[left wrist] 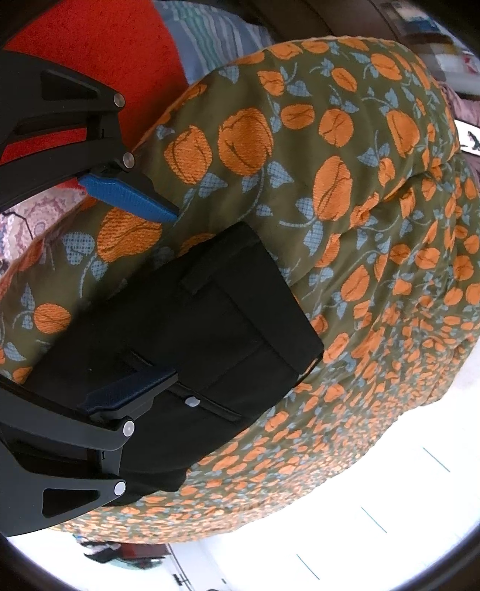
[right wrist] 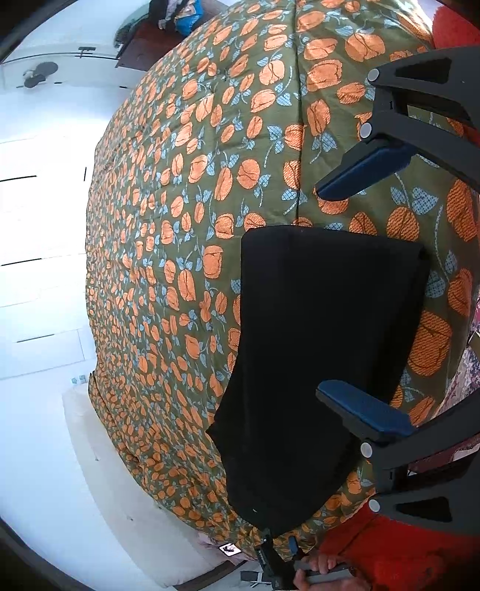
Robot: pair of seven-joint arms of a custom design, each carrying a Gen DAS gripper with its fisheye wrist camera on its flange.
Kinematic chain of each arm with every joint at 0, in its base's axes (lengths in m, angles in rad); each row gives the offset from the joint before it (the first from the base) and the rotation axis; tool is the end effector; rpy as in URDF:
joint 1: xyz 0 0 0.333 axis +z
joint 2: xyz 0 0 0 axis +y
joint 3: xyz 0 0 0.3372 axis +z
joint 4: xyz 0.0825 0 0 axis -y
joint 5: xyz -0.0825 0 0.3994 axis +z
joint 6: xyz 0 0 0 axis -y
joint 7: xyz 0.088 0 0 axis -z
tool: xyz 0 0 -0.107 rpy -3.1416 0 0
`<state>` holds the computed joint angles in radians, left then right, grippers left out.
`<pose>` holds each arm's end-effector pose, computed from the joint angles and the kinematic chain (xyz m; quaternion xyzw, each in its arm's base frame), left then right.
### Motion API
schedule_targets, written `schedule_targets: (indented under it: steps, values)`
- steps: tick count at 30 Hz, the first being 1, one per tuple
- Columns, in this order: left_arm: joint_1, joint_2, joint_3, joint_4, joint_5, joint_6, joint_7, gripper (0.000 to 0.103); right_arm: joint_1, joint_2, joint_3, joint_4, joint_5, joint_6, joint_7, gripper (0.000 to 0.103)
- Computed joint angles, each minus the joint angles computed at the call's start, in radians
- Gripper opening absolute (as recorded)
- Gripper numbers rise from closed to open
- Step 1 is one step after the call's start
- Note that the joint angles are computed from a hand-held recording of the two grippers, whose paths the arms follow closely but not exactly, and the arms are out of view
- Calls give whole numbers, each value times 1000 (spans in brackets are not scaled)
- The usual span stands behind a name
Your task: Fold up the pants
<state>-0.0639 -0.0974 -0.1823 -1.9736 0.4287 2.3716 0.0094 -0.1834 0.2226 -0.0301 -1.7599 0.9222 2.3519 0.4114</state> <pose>0.5666 -0.1416 0.5830 -0.9237 0.2332 -0.2584 0.1599 0.6642 -0.1309 0.4965 -0.7624 0.5080 -0.1283 0.3798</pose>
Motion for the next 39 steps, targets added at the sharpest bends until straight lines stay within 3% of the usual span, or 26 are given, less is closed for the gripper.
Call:
schedule_targets:
  steps: [5,9,14,17,21,27,32,36,39]
  values:
    - [-2,8,5,1,-25,20,26,81,0,1,0,0,-5,-5,3,97]
    - [5,-8,19,-31,-75,83,58,82,0,3,0,2,-8,-8,10,97]
    - [122,-164,9,-286,-30,420,-234,84,-4,0,-1,0,0,-8,12,97]
    - [154,-180,-5,-337,-71,493,-260,85,-4,5,-3,5,-5,-13,24,97]
    - [113,-105,5,-241,-141,430,-55,85,-6,16,-1,19,-13,-29,46,97]
    - [71,25,29,-111,-236,338,104,84,-5,15,3,16,-27,-38,40,97]
    - [60,46,39,-74,-171,306,90,83,-2,9,2,5,-36,-30,29,97]
    - [78,3,40,-137,-98,401,-16,83,2,17,-1,12,-58,-28,53,97]
    - [79,18,44,-135,-142,396,9,76,0,25,0,18,-69,-31,68,97]
